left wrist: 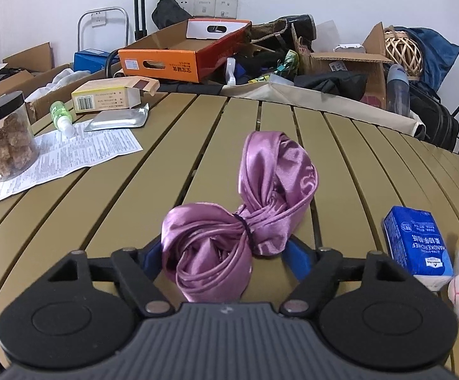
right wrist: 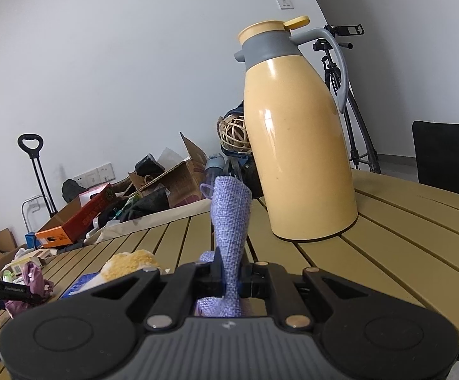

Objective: Collect trash
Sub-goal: 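Close the left tool on the pink satin bow and lift it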

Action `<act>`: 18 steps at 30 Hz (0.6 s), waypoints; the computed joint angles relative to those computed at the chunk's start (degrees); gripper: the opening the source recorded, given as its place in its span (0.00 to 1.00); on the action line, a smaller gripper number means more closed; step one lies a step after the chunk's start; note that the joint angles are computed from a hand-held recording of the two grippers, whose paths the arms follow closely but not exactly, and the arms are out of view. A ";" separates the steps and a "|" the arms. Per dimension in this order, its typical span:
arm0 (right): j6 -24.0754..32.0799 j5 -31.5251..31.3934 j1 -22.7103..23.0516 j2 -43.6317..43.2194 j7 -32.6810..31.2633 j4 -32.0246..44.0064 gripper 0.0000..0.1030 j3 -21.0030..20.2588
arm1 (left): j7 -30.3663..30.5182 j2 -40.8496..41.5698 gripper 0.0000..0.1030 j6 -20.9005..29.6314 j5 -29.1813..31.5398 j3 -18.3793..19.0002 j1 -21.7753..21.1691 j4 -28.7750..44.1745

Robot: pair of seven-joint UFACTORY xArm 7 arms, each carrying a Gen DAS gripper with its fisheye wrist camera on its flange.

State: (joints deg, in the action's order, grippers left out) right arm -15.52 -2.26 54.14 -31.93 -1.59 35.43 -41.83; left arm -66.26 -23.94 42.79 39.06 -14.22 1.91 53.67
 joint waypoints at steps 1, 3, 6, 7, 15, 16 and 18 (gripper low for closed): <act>-0.06 -0.04 0.00 0.00 0.00 -0.05 0.06 0.07 | -0.05 -0.13 0.70 -0.21 0.26 -0.07 0.01 -0.13; 0.03 -0.27 0.24 -0.28 -0.10 -0.17 0.06 -0.11 | -0.45 -0.18 0.62 0.20 1.25 -0.70 0.20 -0.10; 0.31 -0.29 0.68 -0.54 -0.39 -0.18 0.06 -0.22 | -1.08 -0.43 0.55 -0.01 2.67 -1.15 0.22 -0.34; 0.33 -0.18 0.65 -0.59 -0.46 -0.22 0.06 -0.06 | -1.36 -0.63 0.55 -0.16 2.85 -1.14 0.21 -0.54; 0.51 0.14 2.08 -1.45 -1.08 -0.33 0.06 -0.55 | -3.37 -2.87 0.43 -0.40 3.38 -1.42 0.94 -1.93; 0.55 0.14 2.33 -1.70 -1.28 -0.39 0.06 -0.62 | -3.56 -3.33 0.42 -0.40 3.29 -1.43 1.06 -2.14; 0.33 0.23 2.48 -2.02 -1.64 -0.61 0.06 -0.38 | -3.97 -4.62 0.40 -0.66 2.95 -1.39 1.31 -2.75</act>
